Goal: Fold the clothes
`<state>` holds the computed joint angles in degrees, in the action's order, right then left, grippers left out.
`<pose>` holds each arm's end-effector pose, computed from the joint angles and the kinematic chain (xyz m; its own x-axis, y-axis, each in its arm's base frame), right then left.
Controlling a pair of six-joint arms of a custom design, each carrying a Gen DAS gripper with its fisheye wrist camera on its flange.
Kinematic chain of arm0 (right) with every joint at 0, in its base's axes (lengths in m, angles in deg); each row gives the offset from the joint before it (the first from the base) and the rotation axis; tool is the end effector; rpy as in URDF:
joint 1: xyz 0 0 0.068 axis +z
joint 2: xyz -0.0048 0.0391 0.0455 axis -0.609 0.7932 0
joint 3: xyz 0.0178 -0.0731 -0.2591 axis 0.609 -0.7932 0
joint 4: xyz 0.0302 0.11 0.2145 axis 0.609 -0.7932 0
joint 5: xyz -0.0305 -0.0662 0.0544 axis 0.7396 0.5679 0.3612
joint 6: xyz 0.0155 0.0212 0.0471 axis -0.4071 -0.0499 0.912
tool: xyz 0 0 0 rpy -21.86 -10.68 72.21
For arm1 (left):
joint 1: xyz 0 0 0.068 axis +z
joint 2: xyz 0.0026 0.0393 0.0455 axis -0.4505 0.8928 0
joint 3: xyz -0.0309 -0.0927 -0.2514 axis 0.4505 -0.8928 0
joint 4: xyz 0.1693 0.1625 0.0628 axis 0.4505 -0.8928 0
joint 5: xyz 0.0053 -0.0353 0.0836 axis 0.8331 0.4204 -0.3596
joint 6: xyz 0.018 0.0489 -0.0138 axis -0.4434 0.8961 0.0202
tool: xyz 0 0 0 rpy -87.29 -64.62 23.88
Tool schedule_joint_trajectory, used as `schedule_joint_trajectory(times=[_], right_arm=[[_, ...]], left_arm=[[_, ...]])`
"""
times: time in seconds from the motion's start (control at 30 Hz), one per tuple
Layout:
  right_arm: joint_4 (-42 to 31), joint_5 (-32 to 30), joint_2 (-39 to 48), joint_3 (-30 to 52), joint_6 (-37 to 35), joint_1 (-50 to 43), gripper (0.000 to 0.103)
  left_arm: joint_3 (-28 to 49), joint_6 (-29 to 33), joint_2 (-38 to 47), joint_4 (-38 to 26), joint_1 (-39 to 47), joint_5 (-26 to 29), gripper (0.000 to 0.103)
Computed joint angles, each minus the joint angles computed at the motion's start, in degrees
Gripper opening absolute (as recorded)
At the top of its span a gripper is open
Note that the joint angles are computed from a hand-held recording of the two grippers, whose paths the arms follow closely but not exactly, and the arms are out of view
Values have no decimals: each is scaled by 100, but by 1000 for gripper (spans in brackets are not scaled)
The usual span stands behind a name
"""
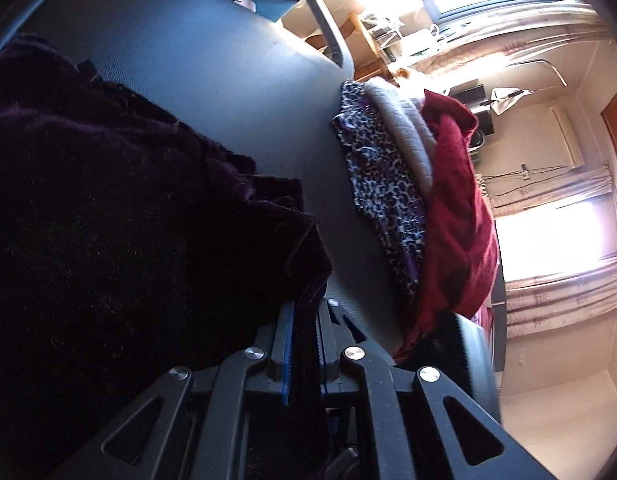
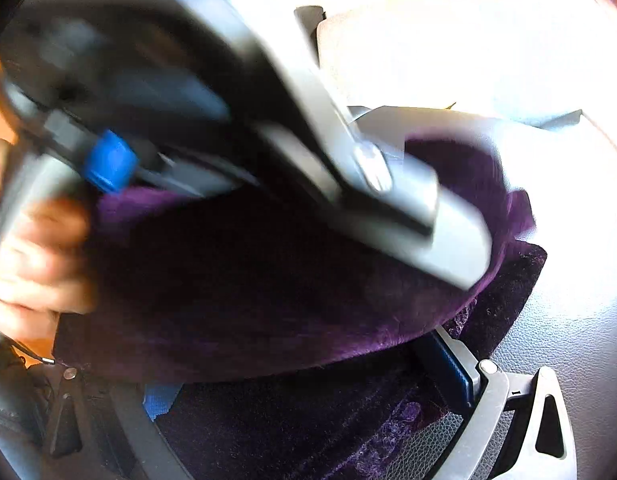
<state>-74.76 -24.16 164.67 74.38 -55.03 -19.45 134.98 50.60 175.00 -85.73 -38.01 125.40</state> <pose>0.2363 0.0992 0.1964 -0.5207 -0.4622 -0.7178 -0.8101 0.5328 0.2446 0.3249 -0.0862 0.1880 -0.9457 -0.2827 -0.1601 -0.0825 0.6855 -0.7234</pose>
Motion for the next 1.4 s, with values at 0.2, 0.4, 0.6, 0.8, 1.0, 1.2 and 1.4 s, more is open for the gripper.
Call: schedule_joint_trajectory(times=[0.2, 0.4, 0.6, 0.8, 1.0, 1.2, 1.4], right_arm=[[-1278, -67, -748, -32, -1052, -576, 103], [-3160, -656, -1270, -48, -2457, -2088, 103], [-4540, -617, -1440, 314, -3533, -2740, 103], [-5051, -1231, -1257, 1188, -3253, -2004, 103], [-4445, -1243, -411, 1722, -1477, 187, 103], [-3884, -710, 136, 1015, -824, 573, 103], [-4029, -1388, -168, 535, -1101, -500, 103]], left_arm=[[292, -89, -19, -613, -51, 8, 15], [546, -112, -565, -887, -181, 575, 20], [-259, 347, -2122, -1086, 1029, 805, 22], [-1319, 2063, -3648, -2166, 3137, -220, 22], [-2546, 2580, -4960, -1869, 2492, -666, 22], [-3107, 2223, -4327, -829, -147, -1707, 22], [-3322, 2030, -4101, -384, -733, -1942, 22]])
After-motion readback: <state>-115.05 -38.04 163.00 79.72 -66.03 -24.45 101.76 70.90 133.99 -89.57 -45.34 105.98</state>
